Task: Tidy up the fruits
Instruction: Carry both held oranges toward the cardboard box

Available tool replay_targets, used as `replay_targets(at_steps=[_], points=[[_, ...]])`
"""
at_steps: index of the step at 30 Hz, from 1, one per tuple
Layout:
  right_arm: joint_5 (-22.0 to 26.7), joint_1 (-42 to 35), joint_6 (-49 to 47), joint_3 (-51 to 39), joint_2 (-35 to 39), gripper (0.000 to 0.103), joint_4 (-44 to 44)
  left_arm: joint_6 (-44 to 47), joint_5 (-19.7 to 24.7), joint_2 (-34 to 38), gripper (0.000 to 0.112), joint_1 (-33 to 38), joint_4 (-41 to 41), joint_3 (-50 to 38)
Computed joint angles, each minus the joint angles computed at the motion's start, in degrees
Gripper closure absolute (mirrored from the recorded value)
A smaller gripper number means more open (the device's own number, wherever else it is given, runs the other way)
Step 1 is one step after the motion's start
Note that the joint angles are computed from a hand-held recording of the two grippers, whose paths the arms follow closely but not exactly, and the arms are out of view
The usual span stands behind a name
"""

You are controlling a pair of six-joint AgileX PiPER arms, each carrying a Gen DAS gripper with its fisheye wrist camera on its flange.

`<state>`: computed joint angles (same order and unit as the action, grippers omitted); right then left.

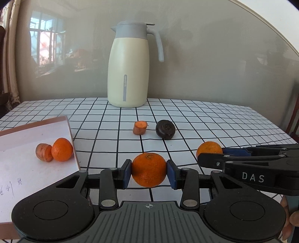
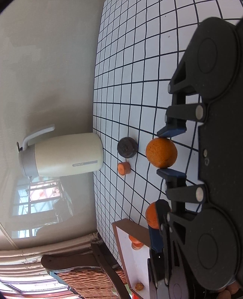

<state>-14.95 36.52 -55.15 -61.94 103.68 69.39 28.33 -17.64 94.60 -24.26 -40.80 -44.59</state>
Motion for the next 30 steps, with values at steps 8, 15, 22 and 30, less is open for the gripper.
replay_targets(at_steps=[8, 15, 22, 30], points=[[-0.5, 3.75, -0.8, 0.22, -0.72, 0.076, -0.35, 0.8, -1.53, -7.5, 0.072, 1.0, -2.23, 7.08], [0.33, 6.49, -0.94, -1.17, 0.55, 0.076, 0.06, 1.34, -4.05, -13.19, 0.072, 0.92, -3.56, 13.23], [-1.14, 8.76, -2.52, -1.9, 1.23, 0.076, 1.25, -3.74, -4.88, -16.78, 0.072, 2.11, 0.69, 17.48], [-2.64, 9.97, -1.57, -0.89, 0.84, 0.076, 1.58, -3.77, -5.36, -20.47, 0.072, 3.03, 1.02, 19.34]])
